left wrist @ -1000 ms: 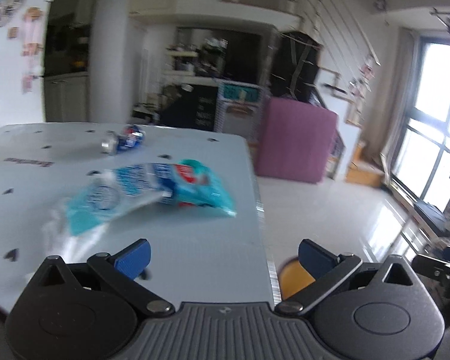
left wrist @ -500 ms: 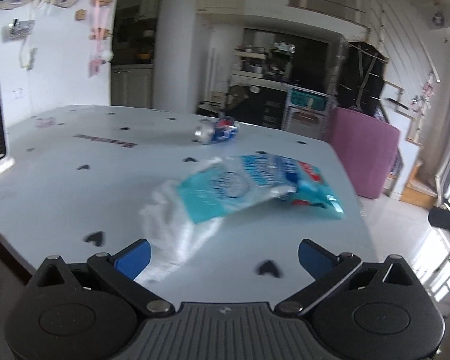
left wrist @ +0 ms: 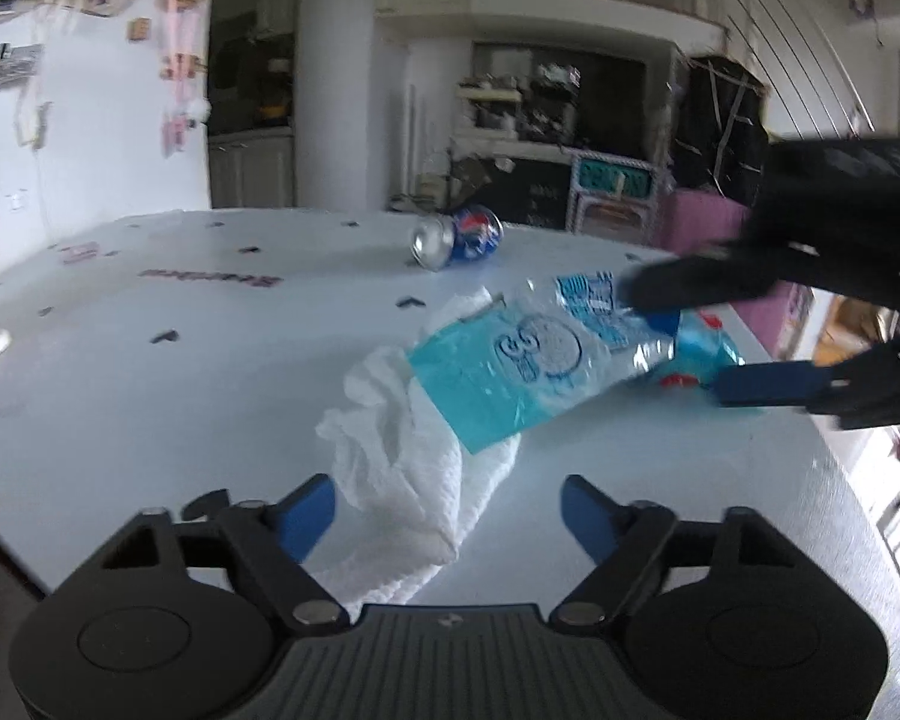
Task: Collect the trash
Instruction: 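Grasp the white tissue with the left gripper while the right grasps the blue-white plastic bag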
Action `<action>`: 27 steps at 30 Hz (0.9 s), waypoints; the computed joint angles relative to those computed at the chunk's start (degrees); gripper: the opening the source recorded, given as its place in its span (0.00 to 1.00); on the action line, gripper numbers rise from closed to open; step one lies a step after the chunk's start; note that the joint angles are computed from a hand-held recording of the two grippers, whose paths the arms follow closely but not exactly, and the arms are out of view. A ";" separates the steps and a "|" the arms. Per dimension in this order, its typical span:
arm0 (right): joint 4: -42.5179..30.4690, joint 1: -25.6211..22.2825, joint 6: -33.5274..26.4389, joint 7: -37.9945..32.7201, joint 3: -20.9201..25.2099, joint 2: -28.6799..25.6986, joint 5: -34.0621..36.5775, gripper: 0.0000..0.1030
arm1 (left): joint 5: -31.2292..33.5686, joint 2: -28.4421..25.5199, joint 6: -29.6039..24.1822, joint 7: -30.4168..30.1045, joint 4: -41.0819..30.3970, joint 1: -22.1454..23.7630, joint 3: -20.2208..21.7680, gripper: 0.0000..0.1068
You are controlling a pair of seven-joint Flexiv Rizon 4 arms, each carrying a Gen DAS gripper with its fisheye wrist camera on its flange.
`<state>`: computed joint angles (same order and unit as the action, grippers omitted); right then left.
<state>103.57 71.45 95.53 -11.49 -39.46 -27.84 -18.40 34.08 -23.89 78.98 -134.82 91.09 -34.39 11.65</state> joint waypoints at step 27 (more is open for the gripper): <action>5.36 -3.90 5.49 -1.53 8.25 3.39 15.68 0.41 | 8.46 5.35 -5.47 -10.35 2.62 -1.67 3.04 0.09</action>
<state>108.93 67.55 101.03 -13.02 -31.21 -24.45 -2.73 42.54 -18.54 73.52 -145.17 93.71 -36.06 14.69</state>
